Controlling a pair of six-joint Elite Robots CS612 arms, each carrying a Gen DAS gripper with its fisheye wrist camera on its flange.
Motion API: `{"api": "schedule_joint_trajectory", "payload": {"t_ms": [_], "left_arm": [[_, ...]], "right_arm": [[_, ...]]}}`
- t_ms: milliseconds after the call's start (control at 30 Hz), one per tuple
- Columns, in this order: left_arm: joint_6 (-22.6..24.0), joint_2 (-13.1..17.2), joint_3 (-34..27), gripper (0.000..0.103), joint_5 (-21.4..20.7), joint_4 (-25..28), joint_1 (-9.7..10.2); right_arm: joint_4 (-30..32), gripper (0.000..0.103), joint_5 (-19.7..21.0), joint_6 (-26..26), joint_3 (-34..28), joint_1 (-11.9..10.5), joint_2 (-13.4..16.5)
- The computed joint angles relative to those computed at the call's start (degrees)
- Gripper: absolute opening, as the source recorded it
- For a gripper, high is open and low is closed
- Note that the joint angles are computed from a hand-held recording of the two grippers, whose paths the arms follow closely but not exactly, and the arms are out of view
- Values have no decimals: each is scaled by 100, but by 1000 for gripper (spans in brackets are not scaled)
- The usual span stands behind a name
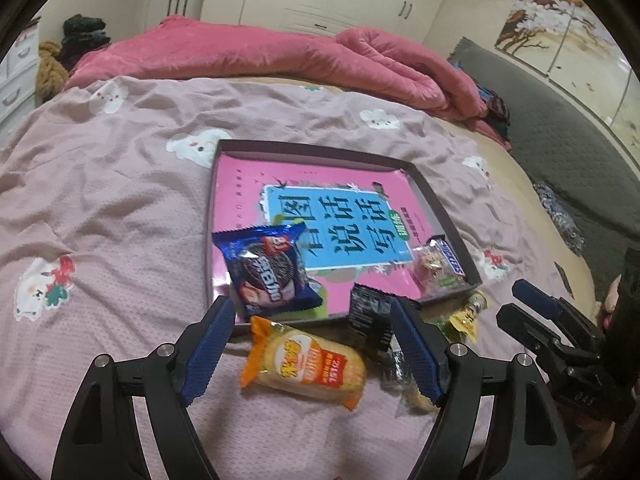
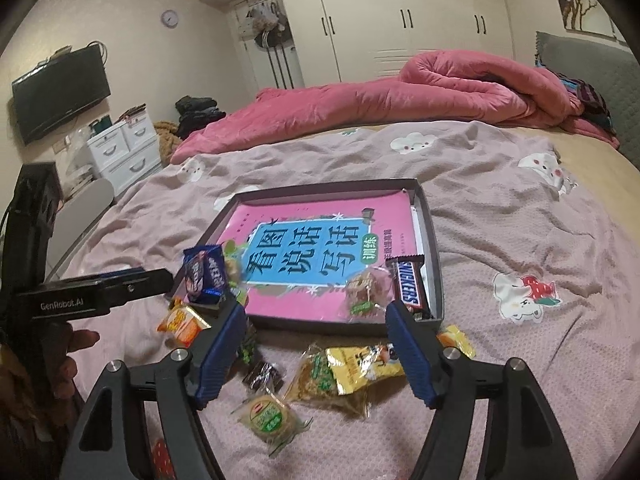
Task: Organize snacks
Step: 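Withdraw both tools from the tray toward the remaining snacks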
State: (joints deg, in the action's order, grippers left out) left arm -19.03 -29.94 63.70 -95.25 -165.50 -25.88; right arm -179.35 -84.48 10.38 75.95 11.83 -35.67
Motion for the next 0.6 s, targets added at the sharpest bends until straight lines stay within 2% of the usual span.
{"api": "schedule_joint_trajectory", "payload": {"t_ms": [600], "left_arm": [[216, 1, 8, 81, -284, 248, -49]], "right_arm": [[217, 75, 335, -599, 230, 48, -98]]}}
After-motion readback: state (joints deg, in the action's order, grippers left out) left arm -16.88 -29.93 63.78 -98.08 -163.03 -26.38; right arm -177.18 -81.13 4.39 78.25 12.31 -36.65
